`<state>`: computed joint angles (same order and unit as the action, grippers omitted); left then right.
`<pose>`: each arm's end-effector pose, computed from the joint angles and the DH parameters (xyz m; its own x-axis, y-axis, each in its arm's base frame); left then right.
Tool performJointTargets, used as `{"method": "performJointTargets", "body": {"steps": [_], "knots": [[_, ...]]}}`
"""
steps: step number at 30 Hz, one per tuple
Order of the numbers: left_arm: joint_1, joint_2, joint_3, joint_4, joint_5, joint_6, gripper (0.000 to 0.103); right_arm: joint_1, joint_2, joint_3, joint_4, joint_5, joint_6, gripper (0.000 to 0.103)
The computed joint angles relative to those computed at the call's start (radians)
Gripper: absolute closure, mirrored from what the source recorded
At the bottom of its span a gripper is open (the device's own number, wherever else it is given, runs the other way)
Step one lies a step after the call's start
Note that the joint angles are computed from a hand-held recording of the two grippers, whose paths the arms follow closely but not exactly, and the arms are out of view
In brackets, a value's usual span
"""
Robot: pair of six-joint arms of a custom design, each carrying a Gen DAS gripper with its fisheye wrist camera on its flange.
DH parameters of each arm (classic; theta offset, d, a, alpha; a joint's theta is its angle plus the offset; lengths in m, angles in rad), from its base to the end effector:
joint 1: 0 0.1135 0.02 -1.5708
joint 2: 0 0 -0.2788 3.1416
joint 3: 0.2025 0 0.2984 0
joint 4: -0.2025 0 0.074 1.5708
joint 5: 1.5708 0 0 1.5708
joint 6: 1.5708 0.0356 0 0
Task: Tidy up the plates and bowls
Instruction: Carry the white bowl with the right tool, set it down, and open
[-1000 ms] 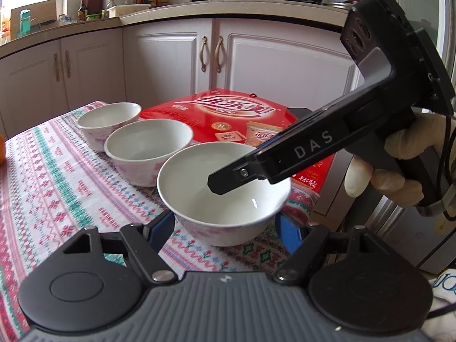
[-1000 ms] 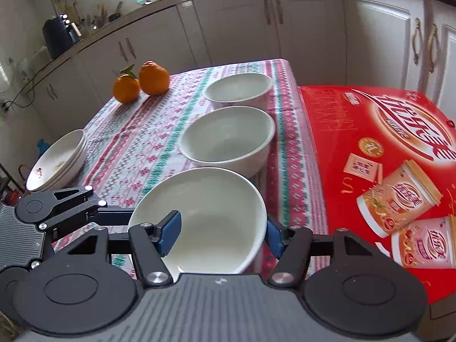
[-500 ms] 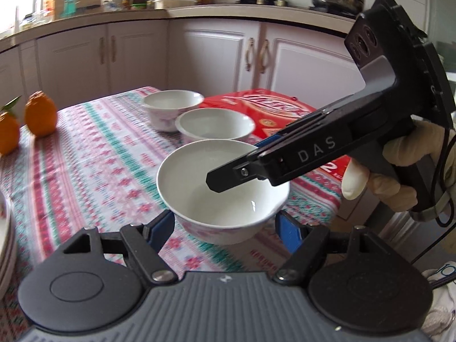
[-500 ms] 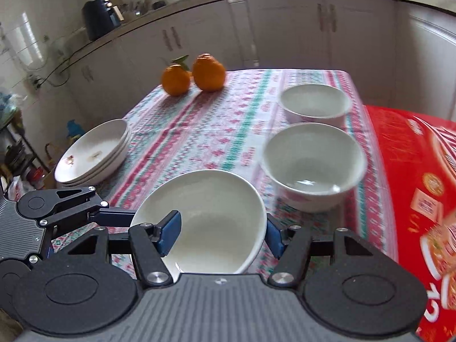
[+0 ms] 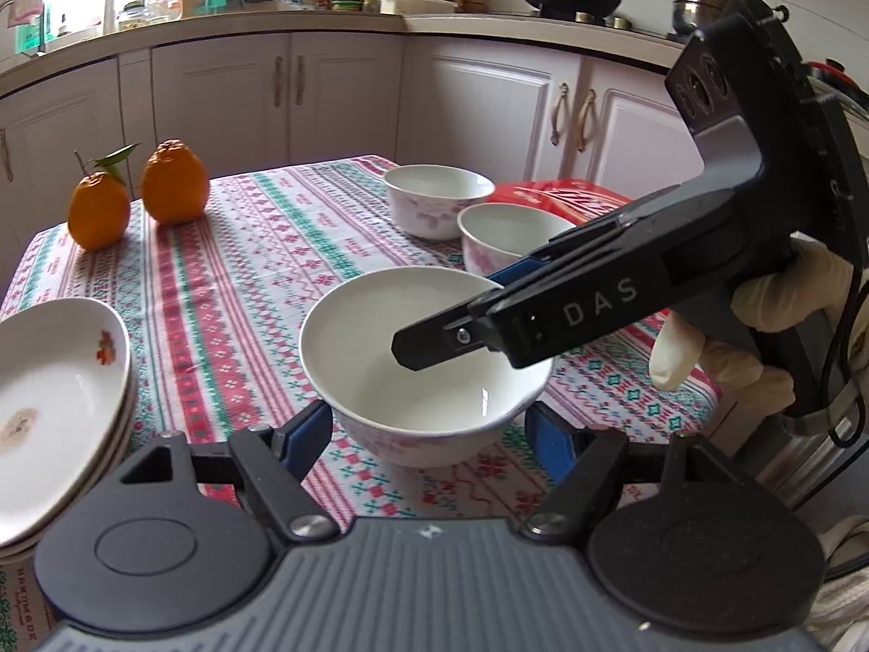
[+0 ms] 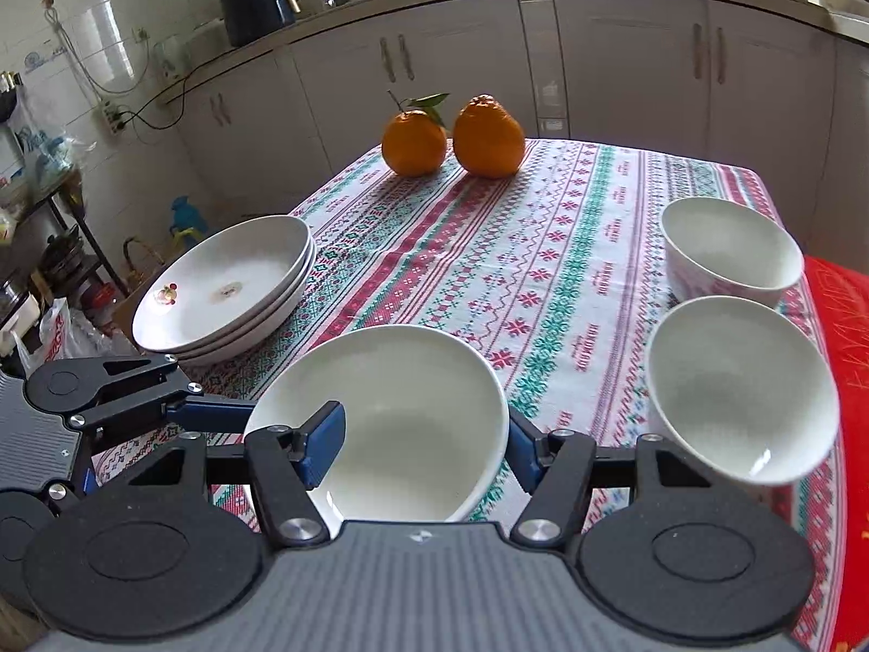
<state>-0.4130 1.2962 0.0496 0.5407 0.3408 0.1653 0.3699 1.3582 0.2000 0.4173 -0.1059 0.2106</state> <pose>0.1567 -0.0816 0.0541 -0.4855 0.3821 -0.7863 0.7007 0.7079 -0.0886 0.1982 0.0809 0.0685 -0.7057 -0.0507 -0.7066 -0.2911 0.9301 0.2240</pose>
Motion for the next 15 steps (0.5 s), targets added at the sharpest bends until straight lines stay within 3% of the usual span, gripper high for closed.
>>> {"method": "performJointTargets", "body": {"steps": [15], "knots": [[0.044,0.14,0.036,0.088,0.012,0.017,0.025,0.018,0.112,0.05,0.063,0.024,0.011,0.035]]}}
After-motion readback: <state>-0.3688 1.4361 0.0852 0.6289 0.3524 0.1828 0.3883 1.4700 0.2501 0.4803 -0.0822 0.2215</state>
